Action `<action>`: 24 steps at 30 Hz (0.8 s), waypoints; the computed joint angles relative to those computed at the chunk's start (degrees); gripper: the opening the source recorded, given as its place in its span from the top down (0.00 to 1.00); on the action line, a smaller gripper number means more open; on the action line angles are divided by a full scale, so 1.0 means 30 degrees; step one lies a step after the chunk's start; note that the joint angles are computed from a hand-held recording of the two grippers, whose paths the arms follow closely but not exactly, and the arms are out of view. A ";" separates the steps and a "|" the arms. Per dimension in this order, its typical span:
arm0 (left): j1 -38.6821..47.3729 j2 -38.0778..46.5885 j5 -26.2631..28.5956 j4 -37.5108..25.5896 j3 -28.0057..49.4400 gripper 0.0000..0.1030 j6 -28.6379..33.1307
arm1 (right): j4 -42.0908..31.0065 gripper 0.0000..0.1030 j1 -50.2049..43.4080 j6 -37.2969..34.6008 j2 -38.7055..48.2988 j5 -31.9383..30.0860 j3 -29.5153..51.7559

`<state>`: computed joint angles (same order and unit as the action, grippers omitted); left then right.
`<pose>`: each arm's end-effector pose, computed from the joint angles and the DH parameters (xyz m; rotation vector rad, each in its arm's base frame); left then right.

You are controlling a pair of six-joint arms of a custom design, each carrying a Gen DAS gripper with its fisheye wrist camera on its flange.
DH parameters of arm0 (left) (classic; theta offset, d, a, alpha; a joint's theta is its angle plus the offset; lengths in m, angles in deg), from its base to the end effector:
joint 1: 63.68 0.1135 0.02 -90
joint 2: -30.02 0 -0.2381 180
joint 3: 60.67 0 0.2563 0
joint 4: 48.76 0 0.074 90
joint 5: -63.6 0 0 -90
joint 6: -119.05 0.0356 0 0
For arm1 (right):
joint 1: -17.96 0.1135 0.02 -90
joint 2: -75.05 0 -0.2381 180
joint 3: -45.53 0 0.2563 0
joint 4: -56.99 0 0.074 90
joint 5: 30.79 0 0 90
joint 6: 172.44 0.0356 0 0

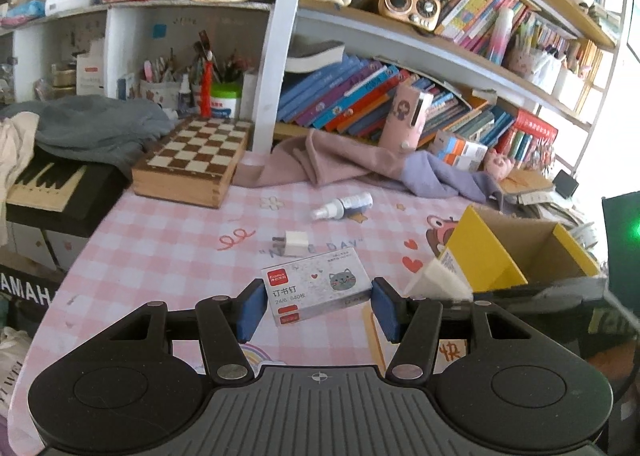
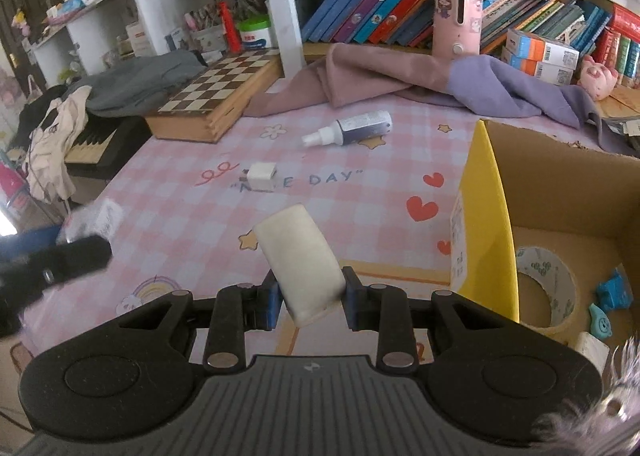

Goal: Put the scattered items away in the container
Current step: 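Lift the charger box and sponge and carry them toward the yellow box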

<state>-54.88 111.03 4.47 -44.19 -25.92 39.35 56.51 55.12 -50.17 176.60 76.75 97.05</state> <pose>0.2381 0.0184 0.0940 0.3005 2.1915 -0.4344 0.2463 0.1732 0.0671 0.0304 2.4058 0.1864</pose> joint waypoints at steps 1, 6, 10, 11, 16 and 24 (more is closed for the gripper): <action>0.0066 -0.0308 0.0029 -0.0068 -0.0171 0.46 0.0033 | 0.0007 0.73 0.0198 -0.0102 -0.0084 0.0077 -0.0079; 0.0247 -0.1700 0.0194 -0.0575 -0.0869 0.46 0.0168 | 0.0110 0.73 0.0997 -0.0289 -0.0631 0.0398 -0.0564; 0.0495 -0.2635 0.0557 -0.1079 -0.1434 0.46 0.0549 | 0.0096 0.73 0.1477 0.0117 -0.1229 0.0863 -0.1082; 0.0629 -0.2869 0.0706 -0.1290 -0.1563 0.46 0.0678 | 0.0067 0.73 0.1622 0.0277 -0.1331 0.0960 -0.1190; 0.1584 -0.4170 0.1665 -0.2440 -0.2205 0.46 0.1376 | -0.0266 0.73 0.2544 0.1043 -0.2054 0.1604 -0.1719; 0.4221 -0.7375 0.3836 -0.6321 -0.3437 0.46 0.4028 | -0.1557 0.73 0.5241 0.3150 -0.2790 0.3414 -0.2124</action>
<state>-42.22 88.91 15.97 -63.15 -36.23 51.44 51.84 70.84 -40.72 168.23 87.00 90.67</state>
